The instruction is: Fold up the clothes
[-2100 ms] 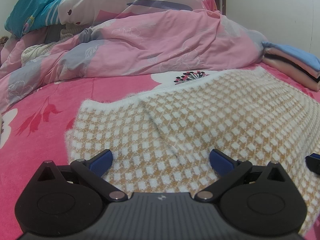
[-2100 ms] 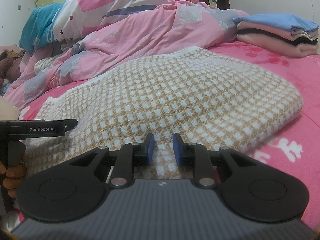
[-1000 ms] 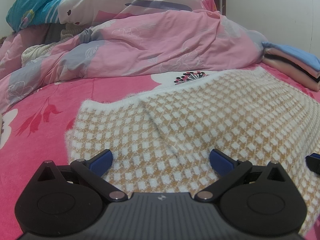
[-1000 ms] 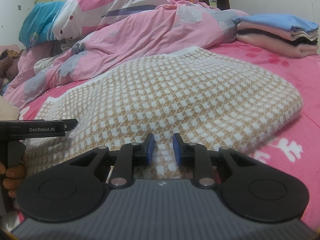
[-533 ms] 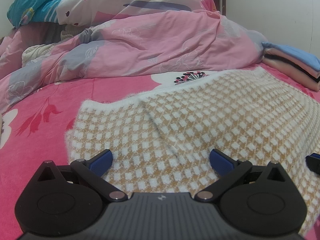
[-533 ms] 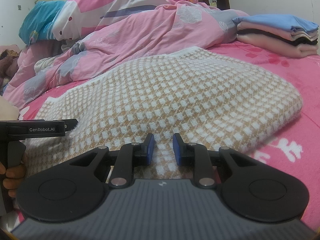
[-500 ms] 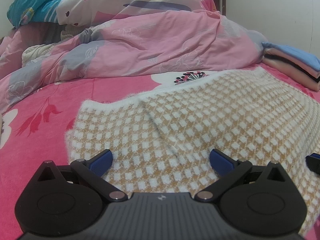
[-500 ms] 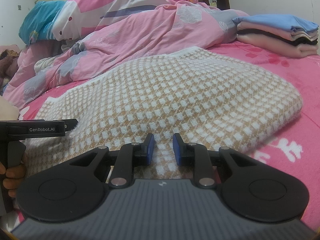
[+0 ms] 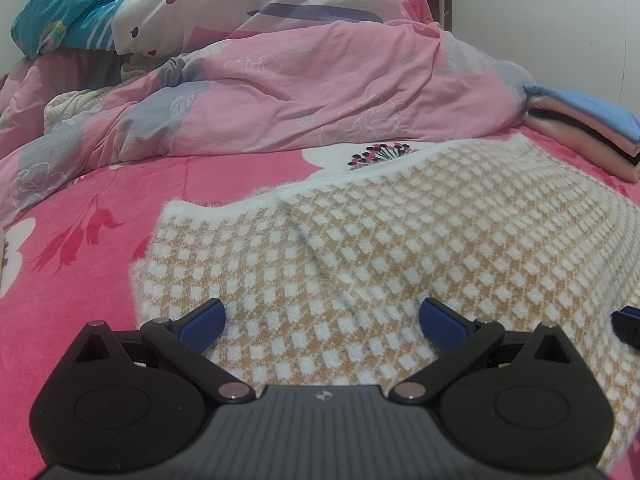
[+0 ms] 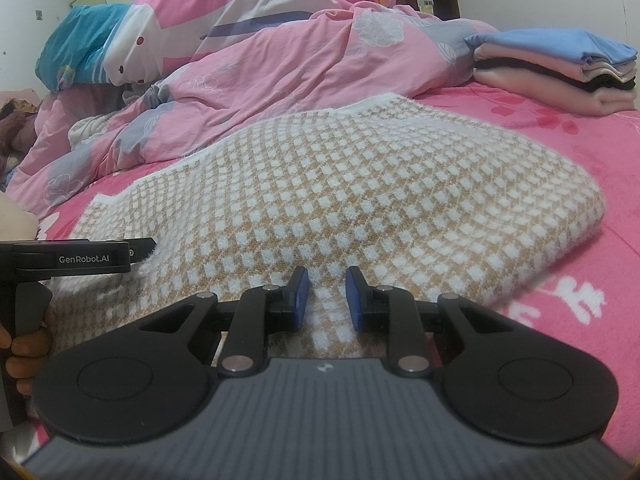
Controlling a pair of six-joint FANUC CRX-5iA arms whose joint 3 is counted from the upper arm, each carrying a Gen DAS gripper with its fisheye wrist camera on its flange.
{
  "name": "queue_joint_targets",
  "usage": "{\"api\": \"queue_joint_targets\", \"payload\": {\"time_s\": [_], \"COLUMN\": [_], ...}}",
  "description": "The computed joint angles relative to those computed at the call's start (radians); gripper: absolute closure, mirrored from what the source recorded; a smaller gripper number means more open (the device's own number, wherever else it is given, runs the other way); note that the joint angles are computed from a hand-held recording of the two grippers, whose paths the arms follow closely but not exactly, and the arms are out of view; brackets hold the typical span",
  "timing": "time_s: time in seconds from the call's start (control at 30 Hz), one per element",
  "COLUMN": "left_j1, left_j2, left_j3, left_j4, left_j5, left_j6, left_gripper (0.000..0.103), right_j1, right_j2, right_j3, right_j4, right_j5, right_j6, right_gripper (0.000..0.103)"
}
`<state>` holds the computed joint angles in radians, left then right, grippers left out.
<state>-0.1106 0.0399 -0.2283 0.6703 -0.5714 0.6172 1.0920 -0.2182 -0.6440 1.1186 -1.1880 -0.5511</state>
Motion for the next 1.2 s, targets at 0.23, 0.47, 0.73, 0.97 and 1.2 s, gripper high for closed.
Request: {"api": "queue_joint_targets", "payload": {"time_s": [0.23,0.47,0.73,0.97,1.2], "left_j1": [0.000,0.001,0.003,-0.001,-0.001], "left_j2": [0.000,-0.003,-0.001,-0.006,-0.006], "left_j3": [-0.003,-0.014,-0.024,-0.042,-0.041], "left_j4": [0.006,0.031,0.065,0.091,0.091], "left_j5": [0.002,0.008,0.011,0.028,0.025], "left_j6": [-0.006,-0.027,-0.056,-0.079,-0.077], "left_gripper": [0.000,0.000,0.000,0.000,0.000], "right_j1": [0.000,0.002,-0.001,-0.080,-0.244], "right_j2": [0.001,0.002,-0.013,-0.016,0.074], "right_j3": [0.000,0.004,0.018,0.083,0.159], "right_j4": [0.000,-0.003,-0.029,0.014,-0.080], "right_j5": [0.000,-0.007,0.000,0.064,0.277], "right_j6": [0.000,0.008,0.031,0.242,0.485], "right_gripper": [0.083,0.083,0.081,0.070,0.064]}}
